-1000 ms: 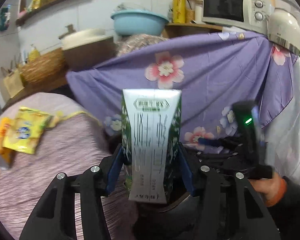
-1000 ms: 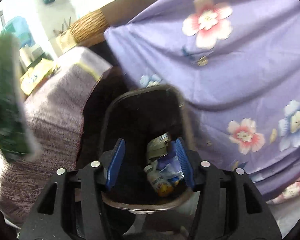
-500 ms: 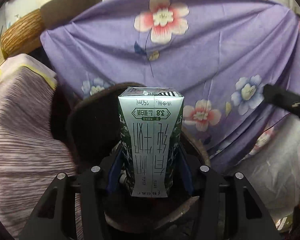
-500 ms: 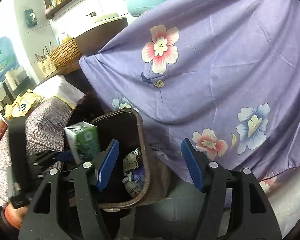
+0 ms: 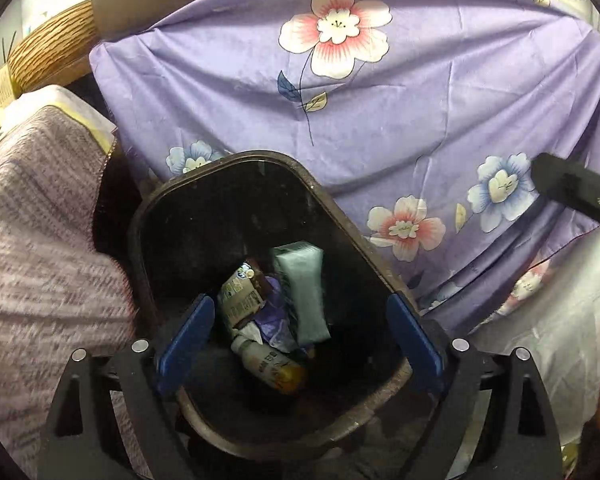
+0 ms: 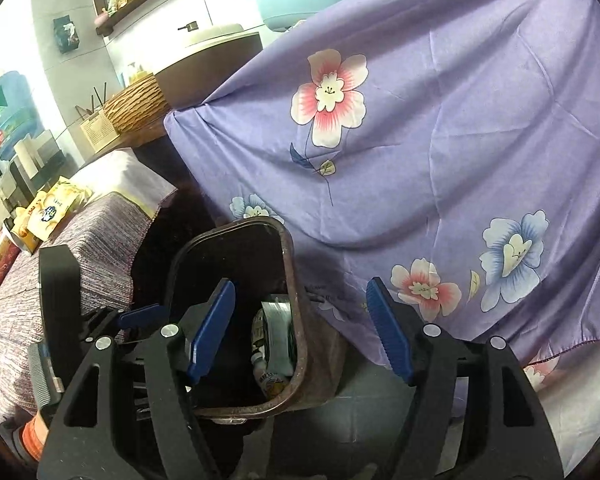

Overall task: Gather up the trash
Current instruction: 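Lower the green milk carton into the black bin and open the left tool, then move the right tool to the yellow chip bag and grasp it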

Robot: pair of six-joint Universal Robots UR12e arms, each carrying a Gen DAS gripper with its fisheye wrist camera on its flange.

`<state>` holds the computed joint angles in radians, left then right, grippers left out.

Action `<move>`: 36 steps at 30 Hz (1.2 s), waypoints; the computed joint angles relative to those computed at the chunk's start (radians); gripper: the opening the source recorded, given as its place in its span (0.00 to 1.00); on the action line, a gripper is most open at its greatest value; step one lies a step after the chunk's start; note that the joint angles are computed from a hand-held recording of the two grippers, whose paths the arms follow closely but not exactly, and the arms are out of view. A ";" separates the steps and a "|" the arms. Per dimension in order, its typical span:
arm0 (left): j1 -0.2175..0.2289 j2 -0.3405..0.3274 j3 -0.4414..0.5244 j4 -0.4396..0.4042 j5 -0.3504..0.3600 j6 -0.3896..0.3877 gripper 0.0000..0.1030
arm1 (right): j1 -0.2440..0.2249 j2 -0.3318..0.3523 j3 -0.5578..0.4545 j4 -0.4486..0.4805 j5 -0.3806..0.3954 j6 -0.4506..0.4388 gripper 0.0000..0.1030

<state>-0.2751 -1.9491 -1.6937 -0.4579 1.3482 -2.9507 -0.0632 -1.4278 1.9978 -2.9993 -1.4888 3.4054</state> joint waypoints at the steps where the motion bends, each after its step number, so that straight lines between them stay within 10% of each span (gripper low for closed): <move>1: 0.001 0.006 -0.006 0.004 -0.009 -0.003 0.86 | 0.001 0.000 0.000 -0.002 0.001 -0.002 0.67; 20: 0.103 0.226 -0.176 0.186 -0.168 0.011 0.95 | 0.057 0.065 -0.115 0.027 0.169 -0.077 0.68; 36: 0.245 0.340 -0.233 0.118 0.090 0.064 0.95 | 0.205 0.178 -0.312 0.136 0.240 -0.276 0.68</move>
<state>-0.0306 -1.6095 -1.9265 -0.3402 1.4377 -2.8863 0.1420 -1.2502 1.6855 -2.8634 -1.2489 3.1293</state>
